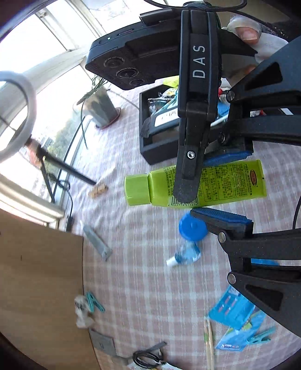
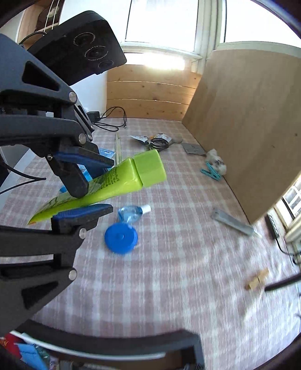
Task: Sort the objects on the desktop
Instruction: 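Carry the green tube with both tools and release it into the tray, then move the left tool over the eye-drop bottle while the right moves over the tape measure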
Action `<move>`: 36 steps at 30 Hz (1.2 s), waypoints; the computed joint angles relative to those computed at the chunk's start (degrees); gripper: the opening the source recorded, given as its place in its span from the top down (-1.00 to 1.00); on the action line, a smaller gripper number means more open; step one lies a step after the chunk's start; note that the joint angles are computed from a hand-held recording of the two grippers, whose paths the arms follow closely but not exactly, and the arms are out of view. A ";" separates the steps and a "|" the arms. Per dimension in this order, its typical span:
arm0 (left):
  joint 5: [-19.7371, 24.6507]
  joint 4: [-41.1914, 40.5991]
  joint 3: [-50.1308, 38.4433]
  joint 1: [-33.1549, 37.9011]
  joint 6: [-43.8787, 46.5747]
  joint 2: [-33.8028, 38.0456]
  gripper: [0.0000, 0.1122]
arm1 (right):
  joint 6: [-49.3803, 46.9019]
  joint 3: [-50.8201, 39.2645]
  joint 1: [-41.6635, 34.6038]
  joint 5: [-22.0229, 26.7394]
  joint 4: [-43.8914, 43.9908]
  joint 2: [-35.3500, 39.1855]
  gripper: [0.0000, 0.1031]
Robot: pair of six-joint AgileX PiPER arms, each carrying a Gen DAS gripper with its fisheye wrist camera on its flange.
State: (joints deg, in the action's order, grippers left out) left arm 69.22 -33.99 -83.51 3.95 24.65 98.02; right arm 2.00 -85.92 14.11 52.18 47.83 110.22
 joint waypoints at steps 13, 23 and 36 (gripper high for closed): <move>-1.74 -0.62 -13.58 -28.40 -14.02 5.69 0.40 | -6.04 19.94 -28.17 8.99 -5.89 -23.57 0.38; 0.01 3.80 -32.26 -40.94 -24.01 16.98 0.40 | -12.49 16.24 -43.75 16.27 -10.92 -23.79 0.36; -3.01 9.87 -24.76 -37.81 -27.14 13.25 0.41 | -13.45 17.56 -40.56 11.15 -16.20 -26.21 0.03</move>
State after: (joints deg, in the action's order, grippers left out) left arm 66.21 -24.12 -108.27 -33.86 -2.49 111.26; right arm -11.45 -68.35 -26.46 63.34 31.63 84.00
